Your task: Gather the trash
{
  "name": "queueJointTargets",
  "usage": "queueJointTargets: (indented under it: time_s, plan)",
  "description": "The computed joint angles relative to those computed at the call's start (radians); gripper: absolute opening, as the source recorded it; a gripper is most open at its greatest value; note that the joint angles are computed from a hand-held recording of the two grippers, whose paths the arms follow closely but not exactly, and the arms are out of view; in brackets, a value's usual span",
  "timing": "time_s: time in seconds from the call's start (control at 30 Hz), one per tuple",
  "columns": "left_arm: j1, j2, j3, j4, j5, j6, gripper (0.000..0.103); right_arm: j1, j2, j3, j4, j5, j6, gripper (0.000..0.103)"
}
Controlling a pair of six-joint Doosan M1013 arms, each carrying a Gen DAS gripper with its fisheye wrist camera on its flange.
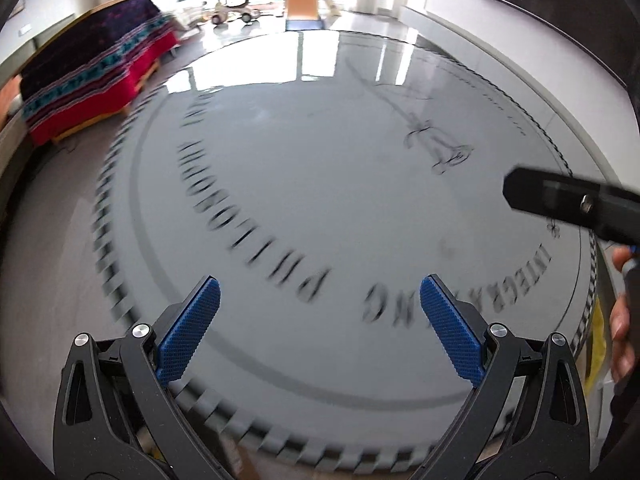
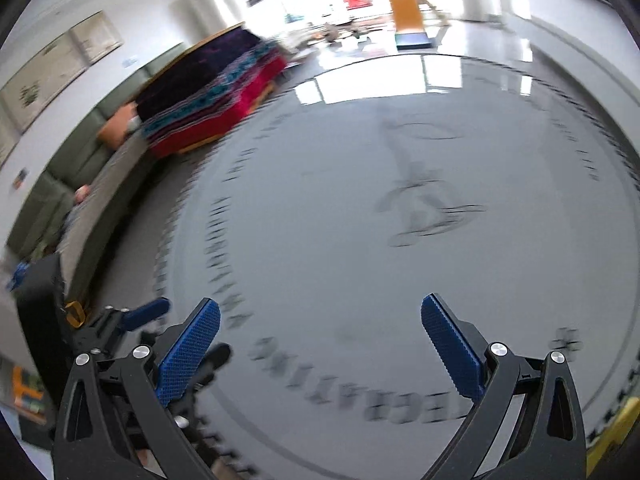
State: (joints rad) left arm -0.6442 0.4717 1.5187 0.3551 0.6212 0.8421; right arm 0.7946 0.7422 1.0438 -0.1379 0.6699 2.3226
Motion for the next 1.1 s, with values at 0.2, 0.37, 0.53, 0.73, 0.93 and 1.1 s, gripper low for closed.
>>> queueJointTargets:
  time_s: [0.2,0.37,0.53,0.73,0.93,1.1]
  plan:
    - [-0.001,0.074,-0.095,0.009,-0.007,0.008,0.097,-0.027,0.002,0.049,-0.198,0.046,0.213,0.101]
    - [0.0,0.134,-0.168,0.064,0.037,-0.021,0.097,-0.042,0.041,0.021,-0.257,0.115,0.273,0.101]
    - [0.015,0.15,-0.187,0.049,0.047,-0.037,0.097,-0.048,0.069,-0.013,-0.3,0.161,0.278,0.1]
    - [0.018,0.168,-0.2,0.049,0.057,-0.059,0.097,-0.042,0.086,-0.032,-0.338,0.196,0.276,0.101]
    - [0.004,0.171,-0.197,0.116,0.073,-0.103,0.097,-0.026,0.099,-0.047,-0.414,0.239,0.309,0.101]
    - [0.001,0.178,-0.209,0.122,0.09,-0.102,0.097,-0.027,0.1,-0.047,-0.416,0.238,0.312,0.101]
